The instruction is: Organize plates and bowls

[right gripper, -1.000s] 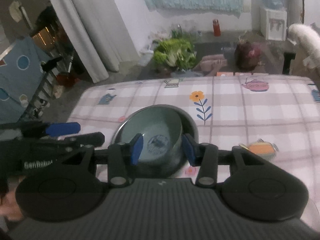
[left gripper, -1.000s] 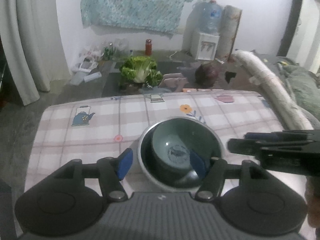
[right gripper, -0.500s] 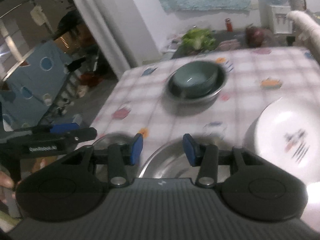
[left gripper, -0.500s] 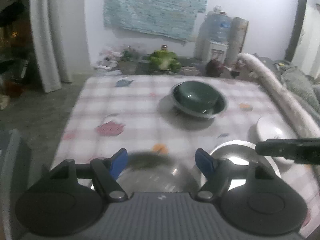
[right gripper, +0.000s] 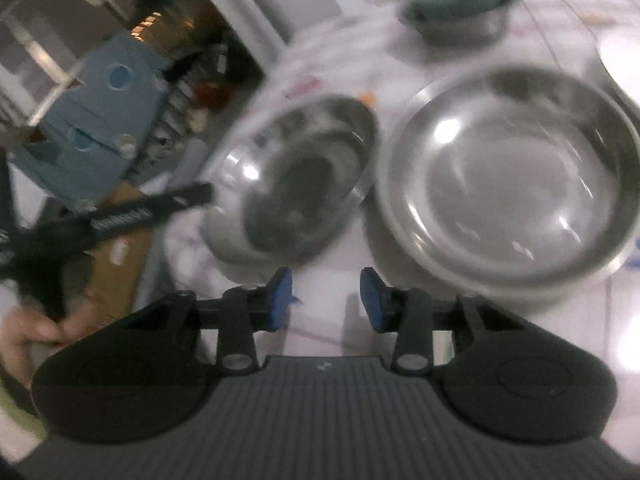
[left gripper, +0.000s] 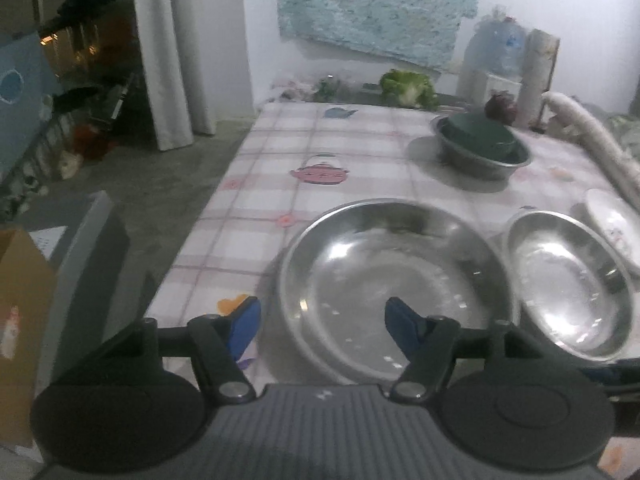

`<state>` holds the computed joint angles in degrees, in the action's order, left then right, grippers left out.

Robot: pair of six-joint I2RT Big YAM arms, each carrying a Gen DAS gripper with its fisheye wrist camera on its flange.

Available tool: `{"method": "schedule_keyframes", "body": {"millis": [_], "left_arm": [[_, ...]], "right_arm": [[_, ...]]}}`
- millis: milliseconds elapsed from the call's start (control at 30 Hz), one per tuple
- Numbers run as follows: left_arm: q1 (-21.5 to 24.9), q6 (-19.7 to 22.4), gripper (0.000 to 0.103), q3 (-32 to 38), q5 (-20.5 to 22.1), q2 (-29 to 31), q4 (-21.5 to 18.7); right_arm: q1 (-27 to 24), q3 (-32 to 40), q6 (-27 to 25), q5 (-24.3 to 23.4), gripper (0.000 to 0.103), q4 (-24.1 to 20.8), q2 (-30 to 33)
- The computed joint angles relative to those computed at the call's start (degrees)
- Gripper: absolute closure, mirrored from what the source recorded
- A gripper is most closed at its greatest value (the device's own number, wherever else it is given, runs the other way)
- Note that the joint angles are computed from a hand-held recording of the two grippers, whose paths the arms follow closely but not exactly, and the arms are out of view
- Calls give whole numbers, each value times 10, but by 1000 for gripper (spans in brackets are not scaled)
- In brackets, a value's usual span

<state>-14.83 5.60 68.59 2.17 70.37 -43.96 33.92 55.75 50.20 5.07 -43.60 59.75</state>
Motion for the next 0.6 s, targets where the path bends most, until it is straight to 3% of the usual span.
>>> {"method": "schedule_keyframes", "body": {"millis": [133,300,467,600], "left_arm": [[5,-3,43,0,-15,10,12],[8,1,48,16,-14,30,6],[8,7,52,34,-13,52,0],[7,5,52,55,-22,76,-16]], "right_arm": [[-9,-13,27,25,71,-19,-2],[-46,-2,4,21,71,-25,11],[-84,7,-17,17,70,4,33],[-120,8,0,-40,70,62,41]]}}
